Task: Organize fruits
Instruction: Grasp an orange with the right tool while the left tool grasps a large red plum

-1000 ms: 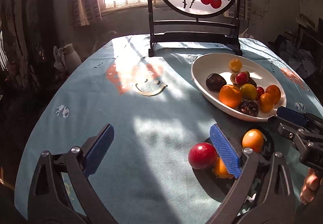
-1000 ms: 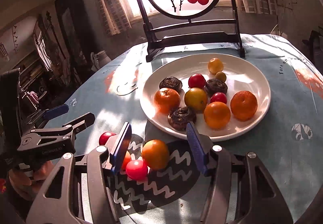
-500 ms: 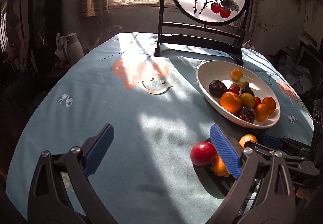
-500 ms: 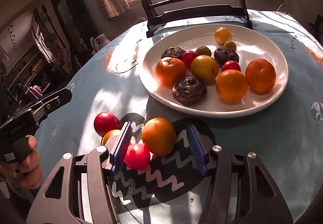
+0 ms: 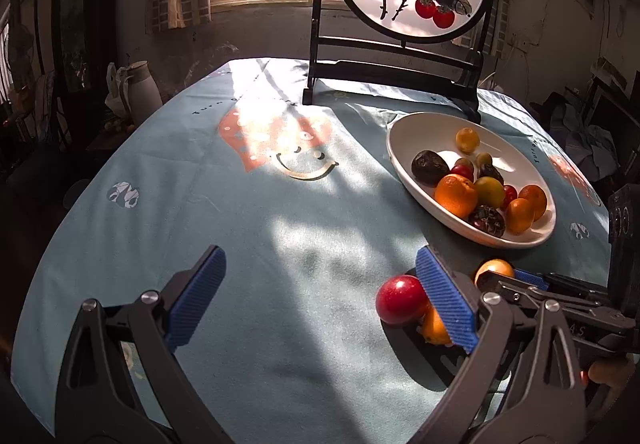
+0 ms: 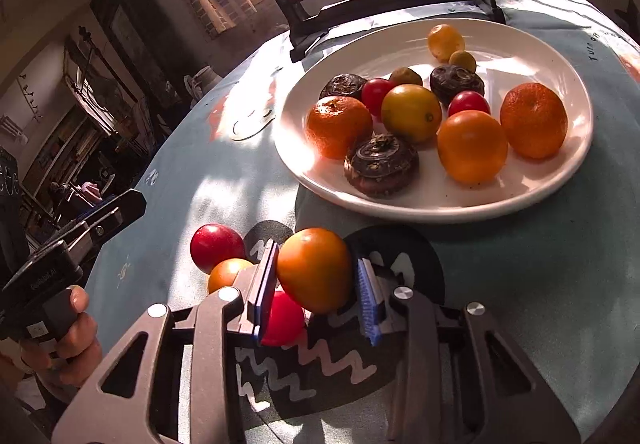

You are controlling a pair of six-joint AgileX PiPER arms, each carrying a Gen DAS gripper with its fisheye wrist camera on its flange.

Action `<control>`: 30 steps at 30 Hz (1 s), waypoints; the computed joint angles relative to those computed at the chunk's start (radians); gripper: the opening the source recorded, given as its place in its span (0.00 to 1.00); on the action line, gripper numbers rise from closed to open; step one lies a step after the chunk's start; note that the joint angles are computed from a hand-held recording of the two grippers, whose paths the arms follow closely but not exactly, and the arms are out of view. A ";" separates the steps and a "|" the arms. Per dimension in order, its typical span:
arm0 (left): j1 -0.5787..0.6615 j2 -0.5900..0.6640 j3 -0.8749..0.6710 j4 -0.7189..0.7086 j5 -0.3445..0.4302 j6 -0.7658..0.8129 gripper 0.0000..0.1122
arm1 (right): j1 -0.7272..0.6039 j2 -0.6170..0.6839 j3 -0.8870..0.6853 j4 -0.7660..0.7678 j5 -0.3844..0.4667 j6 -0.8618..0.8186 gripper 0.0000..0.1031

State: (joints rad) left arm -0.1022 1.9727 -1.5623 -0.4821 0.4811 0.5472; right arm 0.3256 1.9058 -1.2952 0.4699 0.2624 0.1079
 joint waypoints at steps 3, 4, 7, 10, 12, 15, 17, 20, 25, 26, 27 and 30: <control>0.014 0.027 -0.040 -0.057 0.078 0.046 0.86 | 0.003 -0.058 0.050 -0.020 -0.040 0.019 0.36; 0.021 0.045 -0.065 -0.086 0.126 0.067 0.86 | 0.012 -0.076 0.064 -0.107 -0.056 0.098 0.36; 0.042 0.089 -0.124 -0.174 0.256 0.128 0.75 | 0.023 -0.105 0.087 -0.132 -0.065 0.123 0.36; 0.045 0.109 -0.141 -0.217 0.314 0.166 0.64 | 0.026 -0.117 0.102 -0.074 -0.062 0.072 0.36; 0.042 0.116 -0.145 -0.223 0.326 0.175 0.60 | 0.033 -0.123 0.107 -0.114 -0.066 0.108 0.36; 0.043 0.136 -0.167 -0.244 0.356 0.178 0.58 | 0.041 -0.130 0.108 -0.194 -0.069 0.175 0.36; 0.045 0.157 -0.190 -0.262 0.383 0.176 0.56 | 0.040 -0.129 0.107 -0.209 -0.069 0.190 0.36; 0.054 0.214 -0.263 -0.278 0.474 0.151 0.50 | 0.040 -0.130 0.109 -0.236 -0.066 0.227 0.36; 0.052 0.240 -0.296 -0.275 0.497 0.133 0.46 | 0.043 -0.138 0.117 -0.267 -0.075 0.258 0.36; 0.049 0.242 -0.298 -0.269 0.492 0.129 0.46 | 0.043 -0.138 0.116 -0.265 -0.075 0.256 0.36; 0.045 0.244 -0.301 -0.259 0.484 0.124 0.46 | 0.042 -0.138 0.117 -0.261 -0.075 0.252 0.36; 0.041 0.279 -0.348 -0.242 0.515 0.093 0.48 | 0.042 -0.138 0.117 -0.261 -0.074 0.254 0.36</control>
